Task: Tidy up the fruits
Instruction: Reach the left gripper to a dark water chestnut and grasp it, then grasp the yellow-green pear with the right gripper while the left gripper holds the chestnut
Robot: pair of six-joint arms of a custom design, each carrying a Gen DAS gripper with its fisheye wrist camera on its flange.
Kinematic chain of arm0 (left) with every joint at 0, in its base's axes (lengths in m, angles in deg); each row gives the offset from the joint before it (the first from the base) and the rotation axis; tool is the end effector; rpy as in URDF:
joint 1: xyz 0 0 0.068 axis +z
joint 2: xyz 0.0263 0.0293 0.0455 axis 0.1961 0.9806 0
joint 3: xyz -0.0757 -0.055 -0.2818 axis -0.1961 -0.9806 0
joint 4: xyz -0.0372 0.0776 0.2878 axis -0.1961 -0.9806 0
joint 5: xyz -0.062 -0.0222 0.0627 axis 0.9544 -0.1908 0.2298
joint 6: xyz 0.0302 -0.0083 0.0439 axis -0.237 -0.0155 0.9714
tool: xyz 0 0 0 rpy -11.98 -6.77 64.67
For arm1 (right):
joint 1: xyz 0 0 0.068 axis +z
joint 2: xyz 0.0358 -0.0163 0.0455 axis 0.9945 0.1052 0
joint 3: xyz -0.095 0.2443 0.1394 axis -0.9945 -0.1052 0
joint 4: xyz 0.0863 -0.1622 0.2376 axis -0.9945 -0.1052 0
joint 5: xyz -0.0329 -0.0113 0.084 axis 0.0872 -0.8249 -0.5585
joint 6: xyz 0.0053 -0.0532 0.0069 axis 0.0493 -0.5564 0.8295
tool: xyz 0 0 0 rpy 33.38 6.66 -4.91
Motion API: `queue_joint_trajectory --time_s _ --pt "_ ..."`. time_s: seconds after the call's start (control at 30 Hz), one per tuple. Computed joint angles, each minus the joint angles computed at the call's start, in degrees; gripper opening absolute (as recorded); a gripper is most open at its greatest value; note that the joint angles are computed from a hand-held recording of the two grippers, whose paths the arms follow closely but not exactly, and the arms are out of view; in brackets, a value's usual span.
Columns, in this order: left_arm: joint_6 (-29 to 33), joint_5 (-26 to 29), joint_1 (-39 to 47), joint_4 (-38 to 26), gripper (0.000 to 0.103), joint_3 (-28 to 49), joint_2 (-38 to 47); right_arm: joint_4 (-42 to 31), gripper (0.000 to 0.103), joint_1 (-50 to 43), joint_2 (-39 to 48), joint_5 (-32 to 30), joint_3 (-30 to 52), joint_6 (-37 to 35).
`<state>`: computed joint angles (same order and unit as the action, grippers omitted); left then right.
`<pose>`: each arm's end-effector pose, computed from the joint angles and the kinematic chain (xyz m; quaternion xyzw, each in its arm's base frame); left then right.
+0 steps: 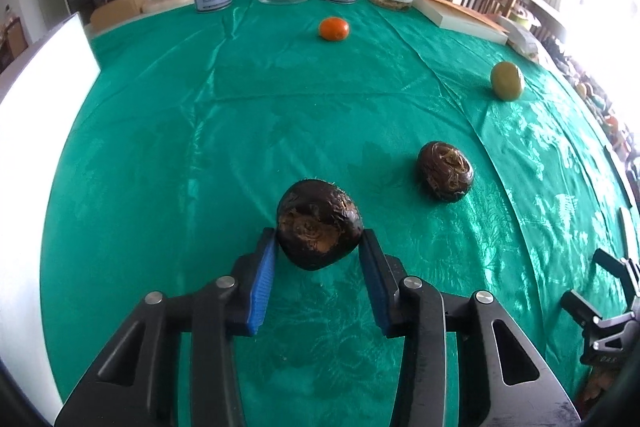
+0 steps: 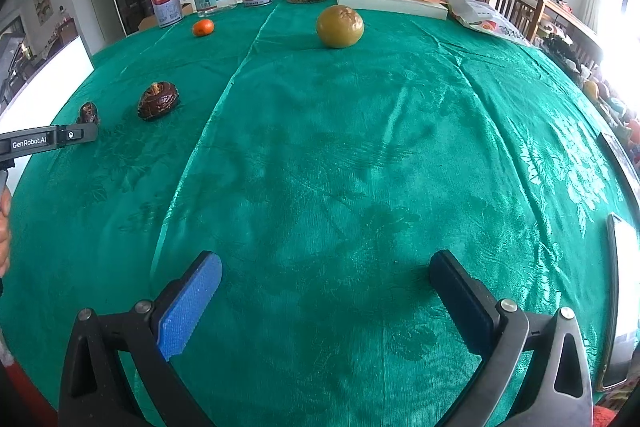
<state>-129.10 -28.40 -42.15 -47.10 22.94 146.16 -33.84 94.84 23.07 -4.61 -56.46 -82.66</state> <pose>0.1468 -0.1730 0.1706 -0.0494 0.9567 -0.0325 0.2850 0.1622 0.0337 0.1243 -0.1460 0.9479 0.0473 0.2792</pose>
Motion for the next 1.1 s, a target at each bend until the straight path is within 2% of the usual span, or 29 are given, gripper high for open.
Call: queue_joint_trajectory --time_s 0.1,0.13,0.33,0.47,0.57,0.7,0.77,0.83,0.9,1.0,1.1 --pt "-2.45 -0.74 -1.82 -3.18 0.042 -1.36 -3.69 -4.7 0.103 -10.23 10.2 -13.98 8.64 -4.9" --pt "-3.47 -1.03 -2.43 -4.33 0.042 -1.86 -4.99 -5.35 0.103 -12.0 13.82 -15.52 11.91 -4.89" --pt "-8.41 0.43 -2.3 -7.21 0.042 -4.87 -10.98 -5.49 0.103 -11.46 37.35 -11.97 37.19 -1.03" --pt "-10.22 0.23 -2.54 -8.73 0.042 -5.66 -13.35 -10.17 0.1 -10.69 51.28 -17.28 52.44 7.65" --pt "-10.44 0.46 -2.54 -9.24 0.042 -6.05 -13.95 -11.79 0.09 -9.84 58.27 -20.96 58.69 14.9" --pt "-10.94 0.69 -2.9 -9.73 0.042 -6.91 -14.51 -10.4 0.072 -7.71 62.01 -18.57 60.77 19.97" --pt "-11.35 0.75 -3.24 -9.72 0.042 -7.4 -14.66 -9.6 0.051 -7.13 62.22 -18.02 61.1 19.83" --pt "-11.9 1.05 -3.53 -9.84 0.042 -7.84 -15.02 -10.09 0.051 -6.61 61.75 -16.94 60.96 19.02" --pt "-13.07 0.84 -4.48 -10.67 0.042 -8.02 -15.74 -11.39 0.051 -6.24 60.08 -16.19 60.03 14.59" --pt "-15.34 0.32 -6.84 -12.27 0.042 -7.8 -17.05 -15.88 0.051 -4.99 54.13 -16.42 56.15 5.84" --pt "-19.27 -0.73 -11.35 -15.05 0.042 -6.68 -17.29 -21.42 0.051 -2.01 44.74 -14.59 48.89 -4.38"
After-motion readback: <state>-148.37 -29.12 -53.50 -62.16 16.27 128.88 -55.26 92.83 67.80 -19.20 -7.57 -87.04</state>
